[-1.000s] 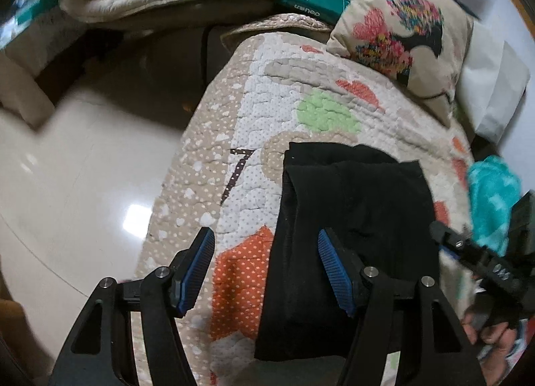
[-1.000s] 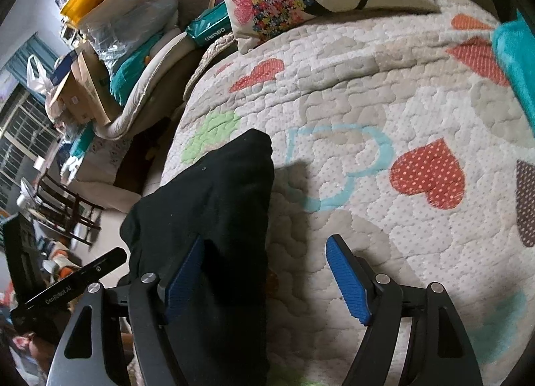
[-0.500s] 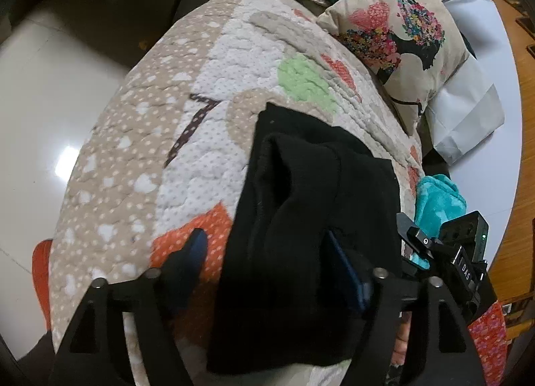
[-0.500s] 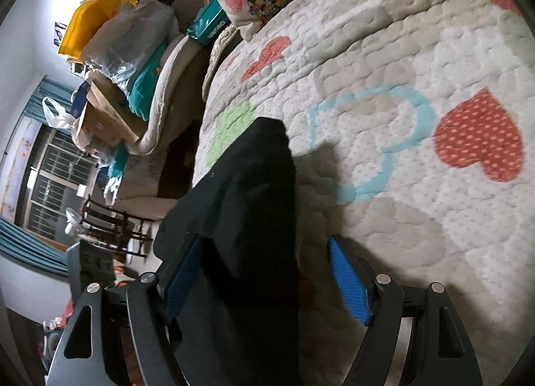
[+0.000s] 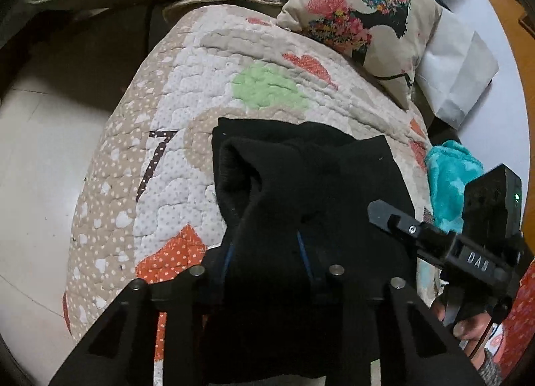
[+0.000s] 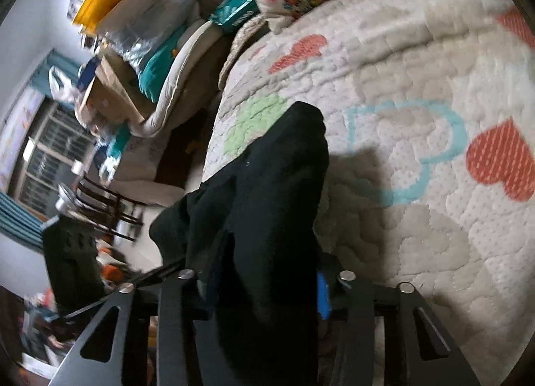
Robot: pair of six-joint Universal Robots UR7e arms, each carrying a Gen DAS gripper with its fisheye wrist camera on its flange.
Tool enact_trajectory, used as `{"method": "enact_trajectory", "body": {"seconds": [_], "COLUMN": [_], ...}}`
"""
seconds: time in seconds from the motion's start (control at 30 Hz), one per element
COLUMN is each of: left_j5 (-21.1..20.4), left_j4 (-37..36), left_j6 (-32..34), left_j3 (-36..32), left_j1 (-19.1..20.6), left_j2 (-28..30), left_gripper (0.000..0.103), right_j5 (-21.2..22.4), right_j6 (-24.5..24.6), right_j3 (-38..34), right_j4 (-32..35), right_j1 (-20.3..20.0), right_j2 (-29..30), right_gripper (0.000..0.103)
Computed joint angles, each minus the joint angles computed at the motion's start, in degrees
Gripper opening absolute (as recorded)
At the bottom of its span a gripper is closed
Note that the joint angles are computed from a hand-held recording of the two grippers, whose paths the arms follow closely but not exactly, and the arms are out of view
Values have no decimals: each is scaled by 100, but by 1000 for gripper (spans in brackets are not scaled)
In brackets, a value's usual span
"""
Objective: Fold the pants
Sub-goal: 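Close the left gripper on the pants while the right gripper grasps beside it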
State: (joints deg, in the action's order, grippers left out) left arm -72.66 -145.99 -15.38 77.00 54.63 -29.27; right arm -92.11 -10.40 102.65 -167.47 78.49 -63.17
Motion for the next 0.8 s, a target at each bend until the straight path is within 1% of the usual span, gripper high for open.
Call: {"method": "enact_trajectory", "body": {"seconds": [0.1, 0.23, 0.43, 0.57, 0.7, 0.8], "left_j5": [-4, -19, -99, -113, -97, 8], "left_j4": [-12, -95, -246, -333, -308, -186], "left_j6": [-8, 9, 10, 16, -41, -52], "left_j3": [-16, -86, -451, -745, -964, -1269], "left_j1": [-9, -38, -137, -203, -229, -252], "left_j2": [0, 40, 255, 445, 598, 813], "left_gripper": [31, 30, 30, 30, 30, 30], "right_j5": [-219, -348, -634, -863, -1218, -1571], "right_j6": [-136, -181, -343, -410, -573, -751], "right_j3": [10, -47, -213, -475, -866, -1098], "right_j4": [-119, -88, 54, 212, 536, 698], "right_j1": [123, 202, 340, 434, 554, 662], "right_j2": [14, -6, -155, -164, -57, 61], "right_gripper": [41, 39, 39, 39, 38, 38]}}
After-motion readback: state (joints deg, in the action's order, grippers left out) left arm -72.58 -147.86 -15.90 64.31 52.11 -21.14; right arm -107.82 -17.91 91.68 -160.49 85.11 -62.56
